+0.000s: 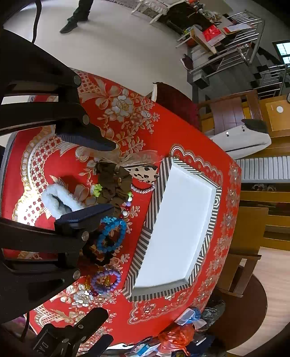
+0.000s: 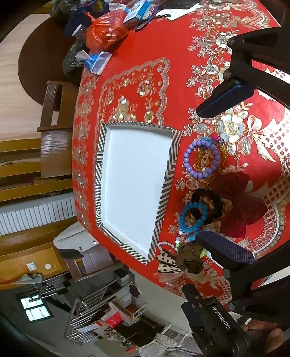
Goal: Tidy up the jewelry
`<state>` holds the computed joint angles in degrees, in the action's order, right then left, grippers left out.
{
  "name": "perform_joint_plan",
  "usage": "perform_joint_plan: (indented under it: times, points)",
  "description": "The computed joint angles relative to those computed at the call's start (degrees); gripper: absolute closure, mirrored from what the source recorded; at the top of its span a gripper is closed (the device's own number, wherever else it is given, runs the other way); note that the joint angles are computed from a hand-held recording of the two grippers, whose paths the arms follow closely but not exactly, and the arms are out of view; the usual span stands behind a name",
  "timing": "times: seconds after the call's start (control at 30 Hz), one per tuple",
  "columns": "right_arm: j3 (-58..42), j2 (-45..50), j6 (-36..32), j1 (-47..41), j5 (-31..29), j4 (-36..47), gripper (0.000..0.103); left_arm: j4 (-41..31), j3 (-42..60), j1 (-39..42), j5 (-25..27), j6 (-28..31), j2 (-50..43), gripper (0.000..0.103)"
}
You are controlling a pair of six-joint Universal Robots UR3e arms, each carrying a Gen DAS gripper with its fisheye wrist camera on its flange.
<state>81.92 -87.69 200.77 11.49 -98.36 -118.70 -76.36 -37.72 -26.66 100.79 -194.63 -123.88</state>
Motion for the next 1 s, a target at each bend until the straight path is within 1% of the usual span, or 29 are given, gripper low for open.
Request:
perform_joint_plan:
  times: [0.13, 0.2, 0.23, 0.27, 0.33, 0.43, 0.47, 0.53, 0.57, 0.63, 0.7, 0.73, 0.77, 0.83, 0.87, 0.9, 1.0]
  points:
    - [0.2, -0.2, -0.2, -0.2, 0.4, -0.1, 0.002, -0.9, 1.1, -0.2, 1.0, 0.3, -0.5, 0.054]
    - [1.1, -0.4, -0.3, -0.1, -0.1, -1.4, 0.002, -0.8, 1.1, -0.3, 1.8, 0.6, -0.5, 0.054]
    - [2.6, -0.9, -0.3, -0.2, 0.1, -3.3, 0.002, -0.9, 0.8, -0.2, 1.6, 0.6, -0.3, 0.054]
    - [3.4, -1.2, -0.3, -0.4, 0.4, -4.1, 0.002, -0.9, 0.2, 0.3, 0.6, 0.3, 0.1, 0.054]
    - [2.9, -1.4, 0.0, -1.0, 1.0, -2.0, 0.002, -0.7, -0.9, 1.1, -0.7, 0.3, 0.9, 0.054]
    - [3.7, -2.0, -0.1, -1.5, 1.7, -2.1, 0.002, -2.0, -2.0, 2.9, -3.0, 0.2, 2.1, 0.054]
    - [4.0, -2.2, -0.3, -1.5, 1.7, -2.2, 0.002, -1.3, -3.8, 3.7, -3.7, 0.1, 3.0, 0.054]
    - [4.4, -2.4, -0.7, -1.7, 2.0, -2.5, 0.002, -1.4, -5.4, 4.7, -4.3, 0.1, 4.1, 0.054]
    - [4.8, -2.6, -0.7, -1.9, 2.4, -2.7, 0.003, -3.8, -4.1, 5.1, -4.6, 0.2, 3.9, 0.054]
    - [5.2, -2.9, -1.2, -2.3, 3.7, -2.8, 0.007, -1.9, -6.8, 5.9, -5.3, -0.2, 5.1, 0.054]
    - [4.9, -2.8, -1.3, -2.6, 4.7, -2.3, 0.009, -4.5, -5.7, 6.9, -6.6, -0.7, 5.1, 0.054]
    - [4.5, -2.6, -1.3, -2.6, 4.9, -2.0, 0.009, -7.6, -3.1, 7.0, -6.7, -0.7, 4.3, 0.054]
    - [4.4, -2.4, -1.4, -2.3, 4.8, -2.1, 0.009, -7.7, -2.9, 7.1, -6.5, -0.8, 4.3, 0.054]
    - [3.8, -1.9, -1.7, -1.8, 4.5, -2.0, 0.009, -6.6, -4.1, 7.2, -6.8, -1.0, 4.8, 0.054]
    - [3.6, -1.6, -1.9, -1.6, 4.3, -2.1, 0.009, -3.4, -7.2, 7.5, -7.5, -1.3, 5.9, 0.054]
    - [3.3, -1.4, -2.0, -1.4, 4.3, -2.0, 0.009, -2.7, -7.8, 7.6, -7.7, -1.3, 6.2, 0.053]
    - [2.8, -0.8, -2.7, -1.0, 4.1, -2.1, 0.009, -3.2, -7.3, 7.7, -7.8, -1.5, 6.0, 0.053]
